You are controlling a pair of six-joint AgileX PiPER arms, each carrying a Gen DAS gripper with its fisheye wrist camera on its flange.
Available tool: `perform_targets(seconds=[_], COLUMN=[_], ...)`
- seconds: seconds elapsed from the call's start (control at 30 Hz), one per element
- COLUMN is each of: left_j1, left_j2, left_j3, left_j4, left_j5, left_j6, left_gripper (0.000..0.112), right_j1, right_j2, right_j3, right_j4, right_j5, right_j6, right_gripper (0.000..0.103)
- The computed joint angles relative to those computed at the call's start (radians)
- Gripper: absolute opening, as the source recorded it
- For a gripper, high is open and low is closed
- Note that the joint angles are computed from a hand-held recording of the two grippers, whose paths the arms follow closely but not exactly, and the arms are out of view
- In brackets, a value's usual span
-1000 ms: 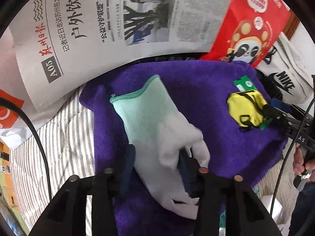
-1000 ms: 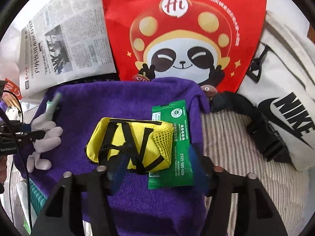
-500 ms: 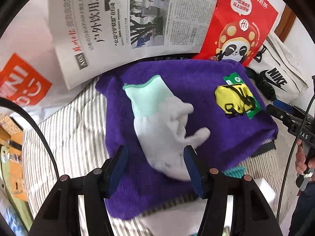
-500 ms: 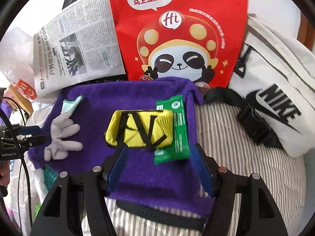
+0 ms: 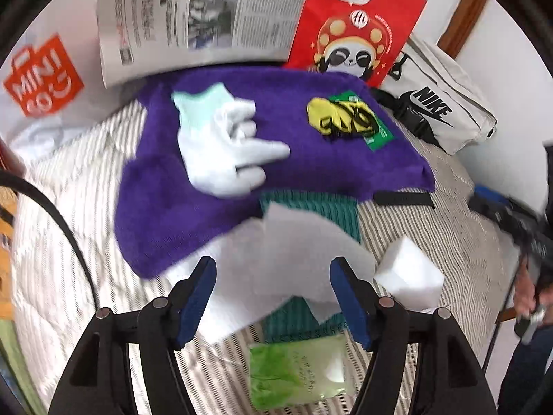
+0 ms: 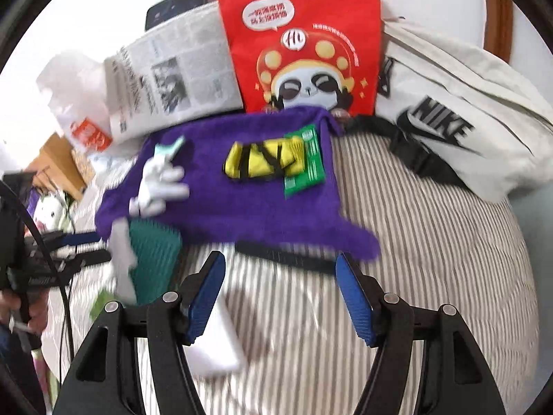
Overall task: Organize soft objects
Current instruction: 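Grasp the white wipe beside the teal sponge with the left tool, then grasp the small fruit-printed packet with the right tool while the left tool holds the wipe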
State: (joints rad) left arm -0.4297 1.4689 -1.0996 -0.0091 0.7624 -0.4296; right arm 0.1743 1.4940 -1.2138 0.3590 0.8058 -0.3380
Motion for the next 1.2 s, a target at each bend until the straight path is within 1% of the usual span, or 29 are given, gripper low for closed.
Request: perform_targets(seconds=[0.07, 0.1, 0.17, 0.3, 0.33, 0.37, 0.43, 0.47, 0.5, 0.53, 0.6, 0.67, 0.77, 0.87, 1.03, 1.13, 1.2], left_j1=[0.004, 0.001, -0.005, -0.004, -0.013, -0.021, -0.012, -0.013, -0.016, -0.011, -0.001, 0.003, 0.006, 0.024, 0.027, 0.057, 0.069], left_j2=[0.004, 0.009, 0.031, 0.065, 0.075, 0.082, 0.069, 0.058, 0.043, 0.031, -0.001, -0.034, -0.078, -0.109, -0.128, -0.152, -0.166], left_j3=[0.022, 0.028, 0.024, 0.028, 0.026, 0.022, 0.045, 0.054, 0.063, 0.069, 0.089, 0.106, 0.125, 0.140, 0.159, 0.191, 0.201], left_j4=[-0.044, -0.048, -0.034, -0.056, -0.036, -0.019, -0.070, -0.066, -0.051, -0.058, -0.071, -0.061, -0.033, -0.053, 0.032, 0.007, 0.014], left_j5=[-0.038, -0.057, -0.072, -0.120, -0.121, -0.118, -0.152, -0.159, -0.162, -0.162, -0.160, -0.155, -0.140, -0.125, -0.092, -0.102, -0.089], left_j6=[0.015, 0.011, -0.016, -0.029, -0.043, -0.056, -0.015, -0.020, -0.031, -0.022, -0.011, -0.015, -0.030, -0.006, -0.073, -0.048, -0.043], left_gripper=[0.067, 0.067, 0.067, 0.065, 0.061, 0.045, 0.039, 0.033, 0.032, 0.028, 0.027, 0.023, 0.022, 0.022, 0.022, 0.022, 0.019], right_j1=[-0.016, -0.025, -0.047, -0.096, -0.106, -0.114, -0.125, -0.131, -0.134, -0.135, -0.136, -0.131, -0.112, -0.093, -0.070, -0.055, -0.049], right_j2=[-0.052, -0.070, -0.115, -0.153, -0.155, -0.156, -0.153, -0.154, -0.156, -0.161, -0.163, -0.168, -0.167, -0.166, -0.163, -0.157, -0.159], right_j3=[0.063, 0.086, 0.143, 0.213, 0.223, 0.231, 0.240, 0.245, 0.248, 0.252, 0.252, 0.254, 0.252, 0.256, 0.261, 0.260, 0.263], right_j4=[0.011, 0.017, 0.020, 0.046, 0.050, 0.055, 0.060, 0.066, 0.068, 0.069, 0.075, 0.082, 0.076, 0.065, 0.059, 0.048, 0.048], right_j5=[-0.003, 0.005, 0.016, 0.039, 0.042, 0.046, 0.052, 0.052, 0.052, 0.052, 0.053, 0.052, 0.051, 0.047, 0.043, 0.043, 0.041], right_j6=[-0.012, -0.021, -0.028, -0.053, -0.056, -0.063, -0.074, -0.086, -0.091, -0.092, -0.096, -0.100, -0.087, -0.072, -0.062, -0.046, -0.046], right_gripper=[0.066, 0.066, 0.066, 0.066, 0.066, 0.066, 0.066, 0.066, 0.066, 0.066, 0.066, 0.066, 0.066, 0.066, 0.066, 0.066, 0.066])
